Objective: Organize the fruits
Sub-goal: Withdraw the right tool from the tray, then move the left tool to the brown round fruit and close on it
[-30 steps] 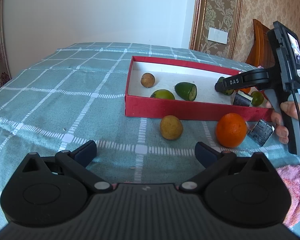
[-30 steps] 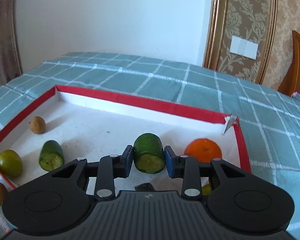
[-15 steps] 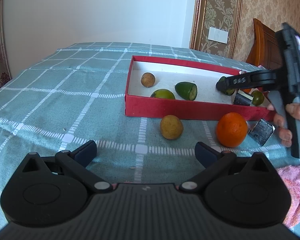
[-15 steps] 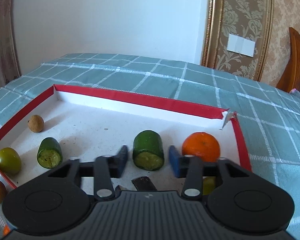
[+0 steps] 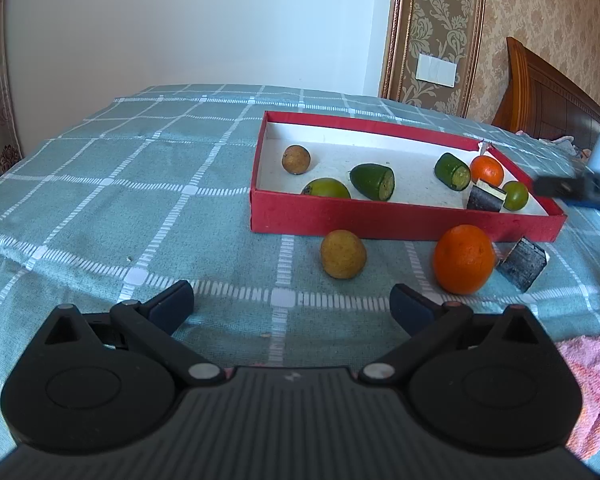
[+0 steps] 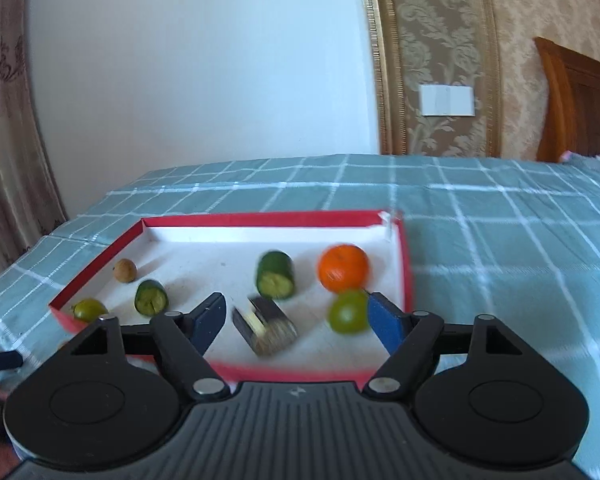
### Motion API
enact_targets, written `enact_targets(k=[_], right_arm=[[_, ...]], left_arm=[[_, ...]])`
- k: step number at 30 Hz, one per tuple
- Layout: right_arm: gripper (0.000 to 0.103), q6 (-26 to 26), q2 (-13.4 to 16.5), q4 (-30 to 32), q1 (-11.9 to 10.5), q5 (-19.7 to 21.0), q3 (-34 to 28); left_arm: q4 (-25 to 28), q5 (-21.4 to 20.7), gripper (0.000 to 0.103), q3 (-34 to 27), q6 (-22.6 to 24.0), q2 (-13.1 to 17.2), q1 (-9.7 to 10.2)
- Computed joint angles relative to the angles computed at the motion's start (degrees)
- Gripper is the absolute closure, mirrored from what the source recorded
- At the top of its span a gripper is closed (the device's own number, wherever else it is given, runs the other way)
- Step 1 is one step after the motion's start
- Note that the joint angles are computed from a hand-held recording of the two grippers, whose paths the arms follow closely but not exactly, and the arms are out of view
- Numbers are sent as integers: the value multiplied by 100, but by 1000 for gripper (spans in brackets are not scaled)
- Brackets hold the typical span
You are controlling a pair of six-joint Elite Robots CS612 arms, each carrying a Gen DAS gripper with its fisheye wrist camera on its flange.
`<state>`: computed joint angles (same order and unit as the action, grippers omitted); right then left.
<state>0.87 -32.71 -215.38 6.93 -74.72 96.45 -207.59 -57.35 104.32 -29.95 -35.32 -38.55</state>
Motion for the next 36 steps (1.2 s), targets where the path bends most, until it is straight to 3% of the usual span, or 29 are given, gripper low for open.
enact_targets(k=[6,12,16,20,24,30,36], right_arm=[[20,-236,-131,-47,-132,-112,495],[19,-390,-143,246,-152,-188,571],[12,-446,-147,341,-149,-150,579],[8,-390,-150,356,-186,-15,594],[7,-379,-157,384,-204,53,601],[6,-456,-164,422,-192,32,597],[5,-464,-165,426,-187,19,596]], left_arm=[[53,32,0,-4,6,-8,-13],[257,171,0,-28,-33,-26,-42],[401,249,0,-50,-23,-37,-60],[541,629,0,-72,-350,-35,-123],[392,536,0,-120,-496,-14,-119],[687,654,0,-320,-211,12,-158],[758,881,11,-447,-56,31,-145]])
